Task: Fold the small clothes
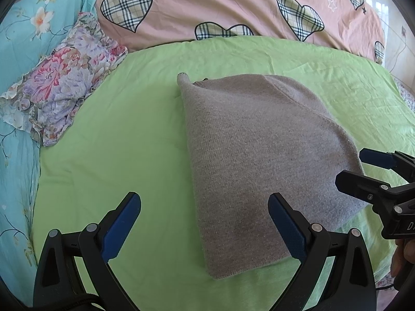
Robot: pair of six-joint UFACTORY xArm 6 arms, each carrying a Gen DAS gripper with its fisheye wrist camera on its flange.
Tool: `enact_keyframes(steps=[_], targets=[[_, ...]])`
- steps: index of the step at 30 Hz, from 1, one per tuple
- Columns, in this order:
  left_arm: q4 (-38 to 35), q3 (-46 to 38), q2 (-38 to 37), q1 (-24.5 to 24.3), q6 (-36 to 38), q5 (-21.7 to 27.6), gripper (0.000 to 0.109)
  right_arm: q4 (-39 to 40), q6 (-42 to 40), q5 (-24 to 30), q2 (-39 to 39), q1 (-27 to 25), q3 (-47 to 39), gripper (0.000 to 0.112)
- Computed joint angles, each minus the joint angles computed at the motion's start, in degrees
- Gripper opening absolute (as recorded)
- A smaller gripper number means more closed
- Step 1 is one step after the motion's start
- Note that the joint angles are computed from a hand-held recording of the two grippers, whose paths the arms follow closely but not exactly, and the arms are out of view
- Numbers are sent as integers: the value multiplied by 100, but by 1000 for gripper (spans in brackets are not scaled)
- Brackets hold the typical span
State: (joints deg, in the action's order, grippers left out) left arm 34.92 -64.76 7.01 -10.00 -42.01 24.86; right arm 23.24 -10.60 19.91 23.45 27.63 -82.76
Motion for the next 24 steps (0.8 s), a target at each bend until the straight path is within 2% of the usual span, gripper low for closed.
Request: enact_keyframes(steps=[24], targets=[[-34, -25, -24, -22, 47, 10, 99, -78, 90, -29, -42, 20, 27, 95]])
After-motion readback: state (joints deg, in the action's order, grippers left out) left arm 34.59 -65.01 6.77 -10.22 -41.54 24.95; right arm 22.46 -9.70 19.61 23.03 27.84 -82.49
